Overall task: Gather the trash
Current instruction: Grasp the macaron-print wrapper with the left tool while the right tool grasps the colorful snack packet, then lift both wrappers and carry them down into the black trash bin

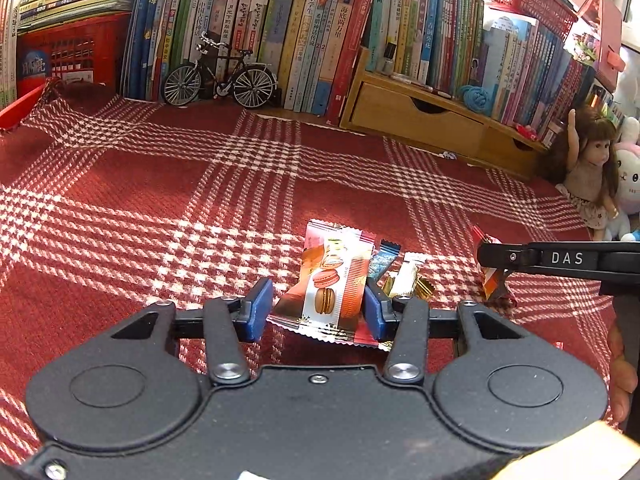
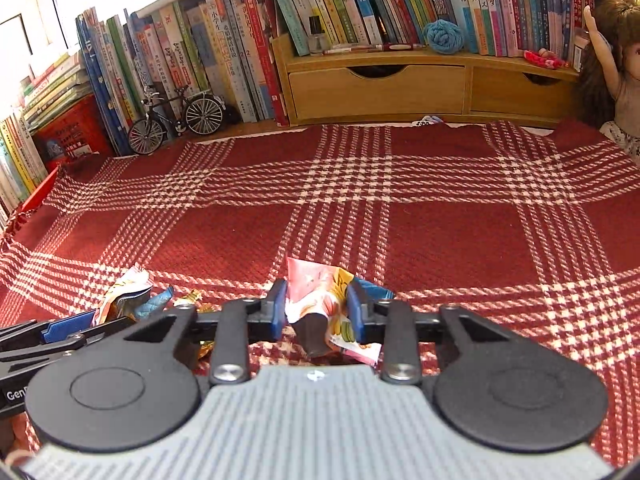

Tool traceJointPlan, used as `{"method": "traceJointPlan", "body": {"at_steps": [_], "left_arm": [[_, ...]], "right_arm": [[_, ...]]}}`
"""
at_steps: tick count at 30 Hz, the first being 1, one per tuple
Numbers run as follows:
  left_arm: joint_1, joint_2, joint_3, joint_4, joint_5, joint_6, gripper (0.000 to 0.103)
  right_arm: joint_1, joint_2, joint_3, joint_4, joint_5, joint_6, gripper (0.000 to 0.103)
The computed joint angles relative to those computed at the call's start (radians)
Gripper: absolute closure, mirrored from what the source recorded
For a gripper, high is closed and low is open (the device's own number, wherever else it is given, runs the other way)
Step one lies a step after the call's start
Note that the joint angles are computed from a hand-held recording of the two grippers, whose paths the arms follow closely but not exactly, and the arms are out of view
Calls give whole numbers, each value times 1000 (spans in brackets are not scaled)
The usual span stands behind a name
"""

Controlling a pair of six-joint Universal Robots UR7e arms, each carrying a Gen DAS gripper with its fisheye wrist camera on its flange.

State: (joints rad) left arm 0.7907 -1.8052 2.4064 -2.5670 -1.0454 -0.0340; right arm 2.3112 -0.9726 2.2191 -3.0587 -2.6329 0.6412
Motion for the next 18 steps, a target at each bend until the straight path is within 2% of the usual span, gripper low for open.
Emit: {"method": "traceJointPlan", "body": {"at_steps": [9,15,18], "left_arm": [[-105,-157,2,136,41,-35,58],[-206,-329,-9,334,59,-102,58],[-270,-434,-23,475,67,-151,58]], "right_arm": [[97,-35,-12,66,1,70,75],[191,-65,-23,156,-4,130,75],[249,-82,-21,200,7,165,75]]}}
